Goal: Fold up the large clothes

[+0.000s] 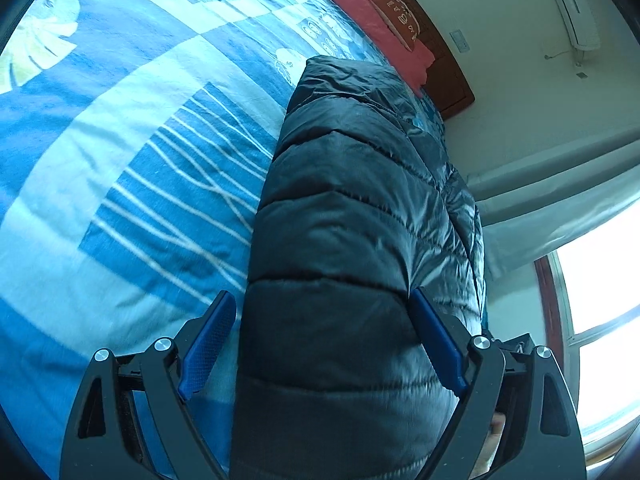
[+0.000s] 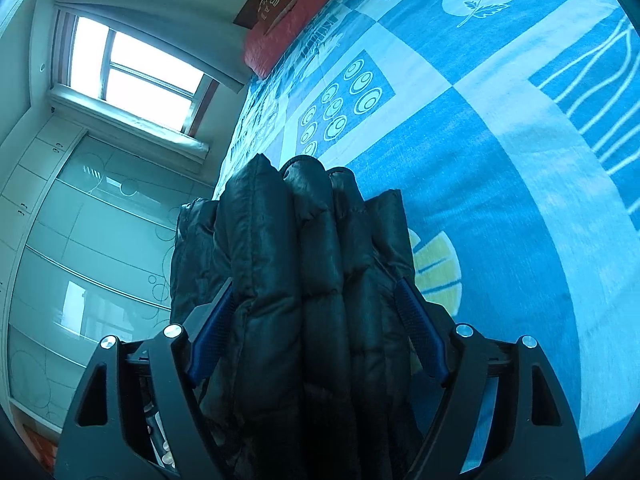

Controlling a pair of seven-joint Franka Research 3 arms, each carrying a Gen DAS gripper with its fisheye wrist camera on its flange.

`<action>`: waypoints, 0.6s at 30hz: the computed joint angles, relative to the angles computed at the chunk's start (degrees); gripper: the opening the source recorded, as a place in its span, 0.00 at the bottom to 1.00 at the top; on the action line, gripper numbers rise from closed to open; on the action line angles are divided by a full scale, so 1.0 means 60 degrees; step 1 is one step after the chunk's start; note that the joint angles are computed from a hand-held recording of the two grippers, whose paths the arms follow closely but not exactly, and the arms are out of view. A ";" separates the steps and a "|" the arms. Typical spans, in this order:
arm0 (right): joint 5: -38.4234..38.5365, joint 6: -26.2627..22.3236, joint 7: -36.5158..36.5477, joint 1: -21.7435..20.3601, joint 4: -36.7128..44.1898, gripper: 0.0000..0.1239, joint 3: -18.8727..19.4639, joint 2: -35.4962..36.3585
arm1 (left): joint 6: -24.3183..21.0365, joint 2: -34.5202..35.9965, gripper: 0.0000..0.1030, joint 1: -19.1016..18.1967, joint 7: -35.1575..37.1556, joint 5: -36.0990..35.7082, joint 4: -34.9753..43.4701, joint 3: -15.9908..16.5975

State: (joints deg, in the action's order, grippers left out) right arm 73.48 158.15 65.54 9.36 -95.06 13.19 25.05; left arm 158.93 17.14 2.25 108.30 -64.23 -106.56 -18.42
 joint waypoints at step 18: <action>0.1592 0.0744 -0.0702 0.0887 -0.3086 0.63 -0.0517 -0.2485 | 0.1497 -0.1885 0.84 -0.1154 -0.0853 0.0762 -0.2426 0.0431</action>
State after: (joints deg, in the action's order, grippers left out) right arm 83.03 162.62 61.33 14.68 -113.57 10.09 10.14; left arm 167.91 5.84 -4.68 103.18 -59.66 -121.11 -15.83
